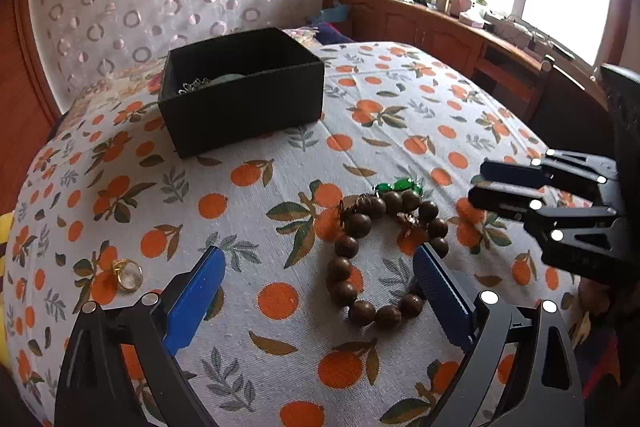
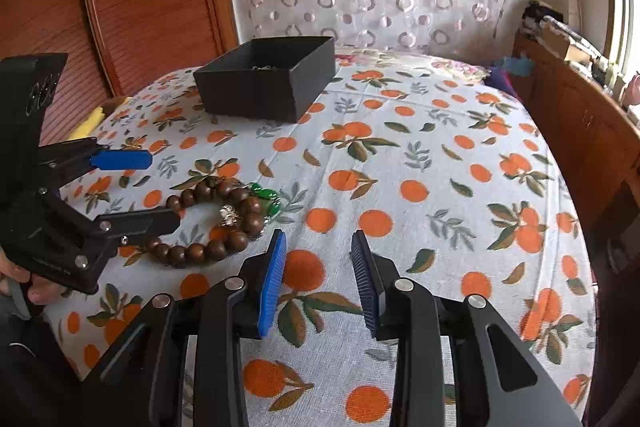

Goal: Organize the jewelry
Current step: 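Grasp the brown bead bracelet with the left gripper and lift it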

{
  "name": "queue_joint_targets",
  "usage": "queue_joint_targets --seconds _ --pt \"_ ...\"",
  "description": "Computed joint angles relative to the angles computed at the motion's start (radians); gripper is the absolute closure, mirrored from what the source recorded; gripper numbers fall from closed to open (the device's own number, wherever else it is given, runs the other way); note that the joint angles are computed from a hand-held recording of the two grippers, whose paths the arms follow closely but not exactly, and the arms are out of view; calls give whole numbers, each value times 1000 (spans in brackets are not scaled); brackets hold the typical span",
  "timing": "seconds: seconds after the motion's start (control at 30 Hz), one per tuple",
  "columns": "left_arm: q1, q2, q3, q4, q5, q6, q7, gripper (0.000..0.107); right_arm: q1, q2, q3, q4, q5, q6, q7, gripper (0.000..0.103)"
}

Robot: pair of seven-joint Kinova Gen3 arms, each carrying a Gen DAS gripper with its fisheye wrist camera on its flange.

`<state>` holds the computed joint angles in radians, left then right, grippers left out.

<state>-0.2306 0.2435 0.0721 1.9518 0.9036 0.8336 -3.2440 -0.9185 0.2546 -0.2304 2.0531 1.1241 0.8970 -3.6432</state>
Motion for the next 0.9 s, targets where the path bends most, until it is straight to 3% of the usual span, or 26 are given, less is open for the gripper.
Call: queue_joint_targets --seconds 0.2,0.3,0.37,0.43,0.47,0.53,0.7,0.9 --pt "1 5 5 5 -2 -1 -8 19 -3 7 4 -3 4 8 -6 67" --pt "12 3 6 8 -18 -6 -5 47 1 0 5 10 12 -2 -34 67" --pt "17 -6 10 22 -12 -28 -23 58 3 -2 4 13 16 -4 -45 66" --pt "18 -14 12 31 -10 -40 -38 90 5 -2 2 15 18 -3 -49 66" --pt "34 -15 -4 26 -16 -33 -36 95 5 -2 1 16 18 -2 -49 66" --pt "21 -12 -11 11 -23 16 -30 95 7 0 0 14 15 0 -45 66" --pt "-57 -41 -23 22 66 123 -90 95 7 0 0 12 12 0 -41 66" --pt "-83 -59 -72 13 123 218 -113 95 9 6 1 10 8 -3 -31 67"
